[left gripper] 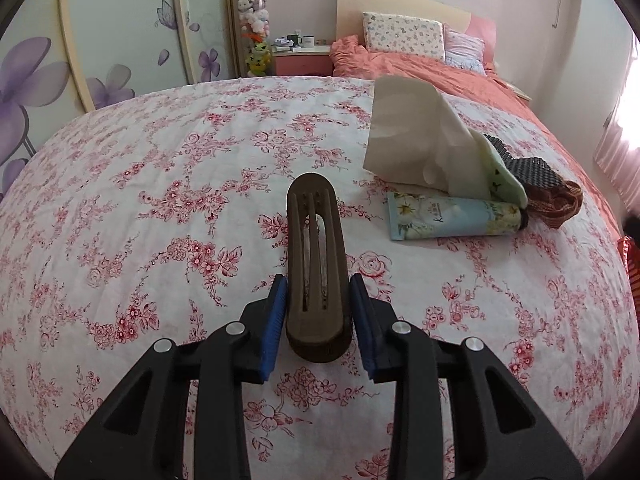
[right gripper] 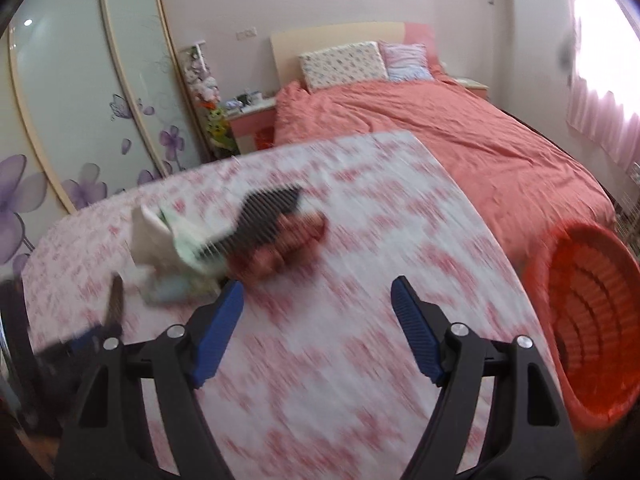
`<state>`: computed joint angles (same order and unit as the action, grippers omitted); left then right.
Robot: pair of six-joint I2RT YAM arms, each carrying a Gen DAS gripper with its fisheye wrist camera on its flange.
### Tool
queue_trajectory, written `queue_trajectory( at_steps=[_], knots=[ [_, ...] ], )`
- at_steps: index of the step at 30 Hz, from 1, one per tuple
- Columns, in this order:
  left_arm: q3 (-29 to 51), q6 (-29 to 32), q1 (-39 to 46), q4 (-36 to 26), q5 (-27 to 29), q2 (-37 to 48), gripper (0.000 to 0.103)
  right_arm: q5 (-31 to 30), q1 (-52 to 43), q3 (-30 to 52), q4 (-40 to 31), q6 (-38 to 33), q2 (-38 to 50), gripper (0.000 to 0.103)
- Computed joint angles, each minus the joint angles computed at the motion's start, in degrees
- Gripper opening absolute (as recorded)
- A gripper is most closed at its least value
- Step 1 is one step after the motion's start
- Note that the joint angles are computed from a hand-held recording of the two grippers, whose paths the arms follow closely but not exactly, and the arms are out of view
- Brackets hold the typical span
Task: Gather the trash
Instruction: 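Grasp the black checkered mesh pad with the right tool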
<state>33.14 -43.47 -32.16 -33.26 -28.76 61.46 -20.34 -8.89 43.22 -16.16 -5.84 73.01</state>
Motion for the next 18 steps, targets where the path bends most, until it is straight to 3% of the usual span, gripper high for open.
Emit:
queue_trajectory(
  at_steps=[6, 13, 15, 18],
  knots=[
    [-0.8, 1.9, 1.9, 1.8, 1.7, -0.8, 0.034, 5.1, 9.3, 8.3, 1.4, 6.6, 10.7, 0.047],
    [-0.1, 3.9, 3.3, 2.8, 2.4, 0.4, 0.035, 14.5, 17.2, 12.6, 4.0, 6.9, 19.0, 0.039],
    [-0.3, 4.2, 3.6, 3.1, 2.8, 0.1, 0.037, 15.3, 17.0, 12.7, 4.2, 4.8, 20.2, 0.016],
    [-0.3, 4.3, 3.5, 3.2, 3.1, 0.0, 0.038, 12.1, 14.0, 10.7, 4.6, 4.2, 17.8, 0.007]
  ],
)
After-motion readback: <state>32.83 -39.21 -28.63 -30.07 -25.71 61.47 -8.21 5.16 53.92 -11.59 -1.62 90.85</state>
